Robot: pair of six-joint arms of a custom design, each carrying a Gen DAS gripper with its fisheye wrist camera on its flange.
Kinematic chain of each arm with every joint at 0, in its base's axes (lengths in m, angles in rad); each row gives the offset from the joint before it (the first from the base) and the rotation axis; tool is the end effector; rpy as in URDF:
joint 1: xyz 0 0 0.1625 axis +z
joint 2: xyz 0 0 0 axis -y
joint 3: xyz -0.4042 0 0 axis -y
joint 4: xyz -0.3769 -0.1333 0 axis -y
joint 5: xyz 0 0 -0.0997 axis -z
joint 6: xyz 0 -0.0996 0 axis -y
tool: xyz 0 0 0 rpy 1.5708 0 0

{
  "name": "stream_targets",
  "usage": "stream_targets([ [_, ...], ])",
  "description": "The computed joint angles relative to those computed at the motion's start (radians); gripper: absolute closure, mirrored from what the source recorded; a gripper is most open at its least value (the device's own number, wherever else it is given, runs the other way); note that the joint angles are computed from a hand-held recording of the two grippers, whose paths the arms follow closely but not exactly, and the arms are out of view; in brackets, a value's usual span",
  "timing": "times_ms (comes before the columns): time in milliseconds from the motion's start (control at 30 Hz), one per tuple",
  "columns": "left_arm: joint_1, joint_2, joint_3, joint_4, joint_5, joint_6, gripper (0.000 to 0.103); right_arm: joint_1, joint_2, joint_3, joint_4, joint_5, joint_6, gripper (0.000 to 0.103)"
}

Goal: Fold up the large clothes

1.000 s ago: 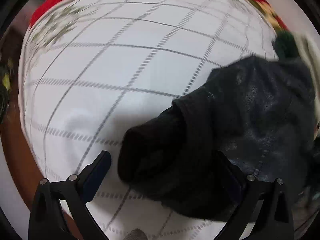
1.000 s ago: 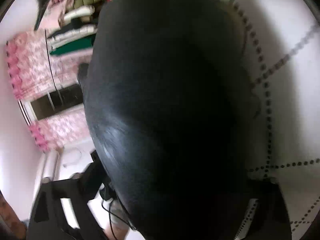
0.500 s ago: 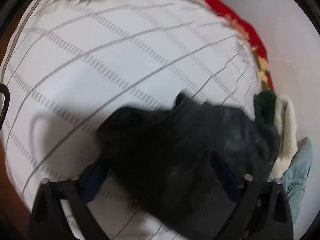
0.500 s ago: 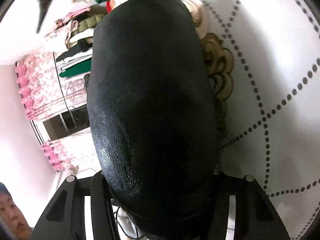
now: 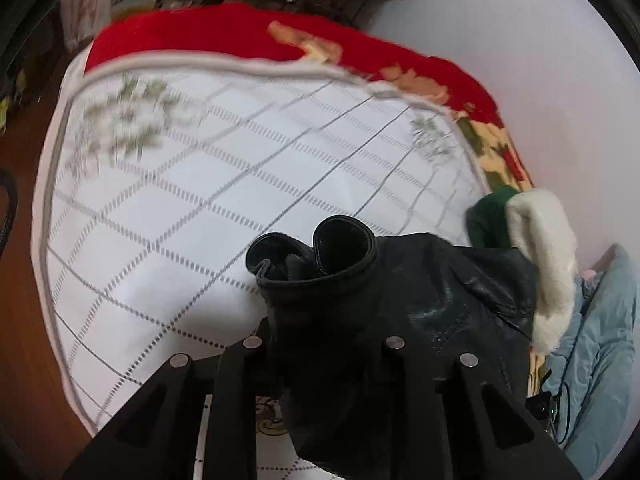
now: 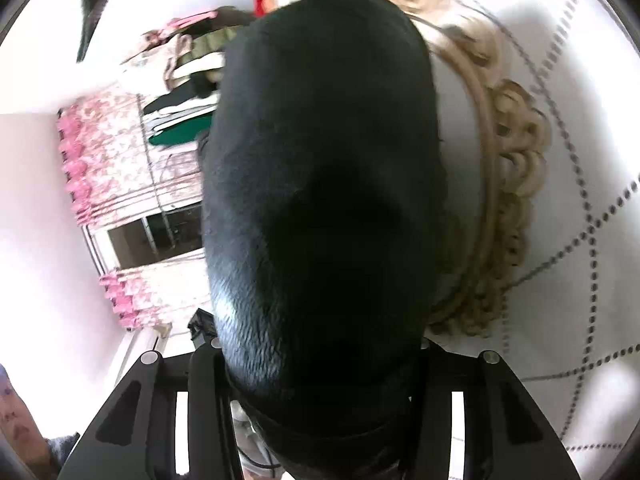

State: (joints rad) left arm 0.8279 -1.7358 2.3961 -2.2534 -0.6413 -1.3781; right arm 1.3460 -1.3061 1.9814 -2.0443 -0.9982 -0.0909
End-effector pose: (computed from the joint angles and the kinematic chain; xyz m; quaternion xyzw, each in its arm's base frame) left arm -0.0678 -0.3889 0.2727 -0.2839 0.8476 -0.3959 0.2102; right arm 0.0754 -0.5105 0.2150 0.0922 0.9504 0.0513 0.2927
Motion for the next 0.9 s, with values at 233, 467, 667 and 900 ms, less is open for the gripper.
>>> stream_targets([
  [233, -0.013, 0.107, -0.197, -0.049, 0.009, 0.27, 0.082, 0.065, -0.017, -0.086, 0.005, 0.079, 0.044, 0.055],
  [467, 0.066, 0.375, -0.509, -0.35, -0.095, 0.711, 0.082, 0.134, 0.046, -0.26, -0.151, 0.148, 0.204, 0.055],
  [667, 0.156, 0.658, -0.85, -0.478, -0.24, 0.946, 0.082, 0.129, 0.142, -0.545, -0.104, 0.133, 0.203, 0.055],
  [900, 0.274, 0.972, -1.239, -0.443, -0.358, 1.037, 0.082, 0.104, 0.438, -1.051, 0.108, 0.075, 0.156, 0.055],
])
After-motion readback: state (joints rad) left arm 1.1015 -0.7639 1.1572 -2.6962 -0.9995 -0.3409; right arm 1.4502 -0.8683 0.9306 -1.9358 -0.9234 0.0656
